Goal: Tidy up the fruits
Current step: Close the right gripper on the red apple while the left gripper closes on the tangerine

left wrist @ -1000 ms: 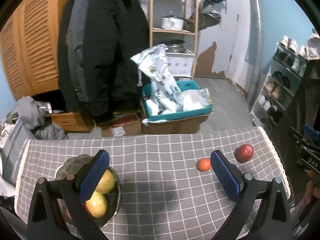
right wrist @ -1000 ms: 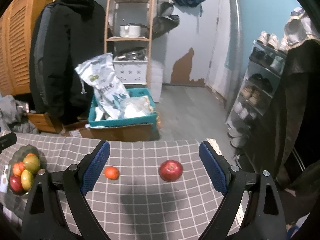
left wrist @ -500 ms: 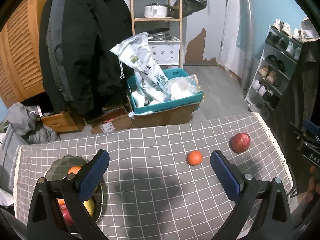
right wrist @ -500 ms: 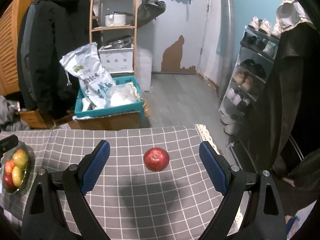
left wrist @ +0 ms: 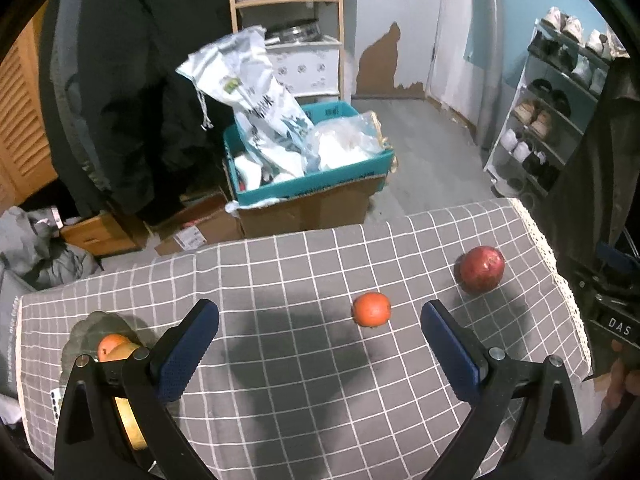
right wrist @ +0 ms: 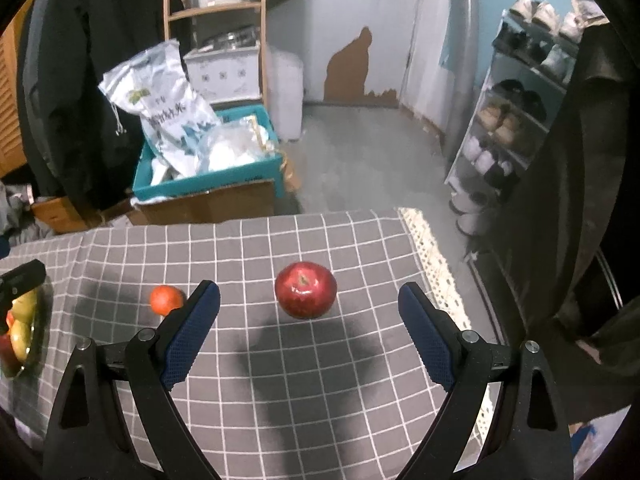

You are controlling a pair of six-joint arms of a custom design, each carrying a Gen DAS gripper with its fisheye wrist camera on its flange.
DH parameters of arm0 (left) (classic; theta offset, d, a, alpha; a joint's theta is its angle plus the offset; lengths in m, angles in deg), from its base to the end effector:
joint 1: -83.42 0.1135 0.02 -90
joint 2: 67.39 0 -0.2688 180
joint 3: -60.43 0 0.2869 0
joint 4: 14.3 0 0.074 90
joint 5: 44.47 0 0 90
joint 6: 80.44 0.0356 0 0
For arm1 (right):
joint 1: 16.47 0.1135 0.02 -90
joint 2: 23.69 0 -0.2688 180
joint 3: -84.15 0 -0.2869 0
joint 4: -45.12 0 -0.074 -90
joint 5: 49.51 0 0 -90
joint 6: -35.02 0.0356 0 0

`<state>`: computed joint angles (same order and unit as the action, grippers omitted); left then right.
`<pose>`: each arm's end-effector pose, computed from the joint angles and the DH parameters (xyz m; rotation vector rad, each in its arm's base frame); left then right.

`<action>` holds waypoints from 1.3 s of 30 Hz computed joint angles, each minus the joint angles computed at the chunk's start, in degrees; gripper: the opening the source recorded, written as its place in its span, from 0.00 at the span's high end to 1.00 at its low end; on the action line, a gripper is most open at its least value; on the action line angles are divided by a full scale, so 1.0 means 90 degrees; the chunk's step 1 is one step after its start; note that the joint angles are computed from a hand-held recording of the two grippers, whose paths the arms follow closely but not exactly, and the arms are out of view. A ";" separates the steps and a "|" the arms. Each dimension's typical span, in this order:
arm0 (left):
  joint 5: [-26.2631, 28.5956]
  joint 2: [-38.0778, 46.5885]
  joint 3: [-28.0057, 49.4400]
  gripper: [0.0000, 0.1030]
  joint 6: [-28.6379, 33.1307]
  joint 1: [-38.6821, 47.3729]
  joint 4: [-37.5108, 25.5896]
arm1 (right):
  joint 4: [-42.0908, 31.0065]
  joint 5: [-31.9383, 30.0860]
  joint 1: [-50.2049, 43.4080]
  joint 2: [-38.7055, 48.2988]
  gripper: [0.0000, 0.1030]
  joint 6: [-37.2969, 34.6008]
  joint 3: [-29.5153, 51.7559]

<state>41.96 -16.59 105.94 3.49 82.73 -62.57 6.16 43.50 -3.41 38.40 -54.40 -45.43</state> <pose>0.2009 -0.0002 0.2072 -0.1431 2.4991 0.0293 0.2387 0.0535 0.2083 -0.2437 2.4411 0.0402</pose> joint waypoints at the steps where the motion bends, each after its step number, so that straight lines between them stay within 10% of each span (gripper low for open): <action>1: 0.0047 0.0150 0.0008 0.01 -0.0031 -0.0002 0.0073 | 0.0036 -0.0074 -0.0053 0.0178 0.13 -0.0011 0.0066; 18: 0.0549 0.3130 0.0659 0.01 -0.0528 0.0098 0.1380 | 0.0299 -0.0838 -0.0716 0.3932 0.13 -0.0271 0.1727; 39: 0.0715 0.5079 0.1035 0.01 -0.0541 -0.0203 0.2170 | 0.0787 -0.0391 -0.0331 0.5315 0.23 -0.0391 0.2127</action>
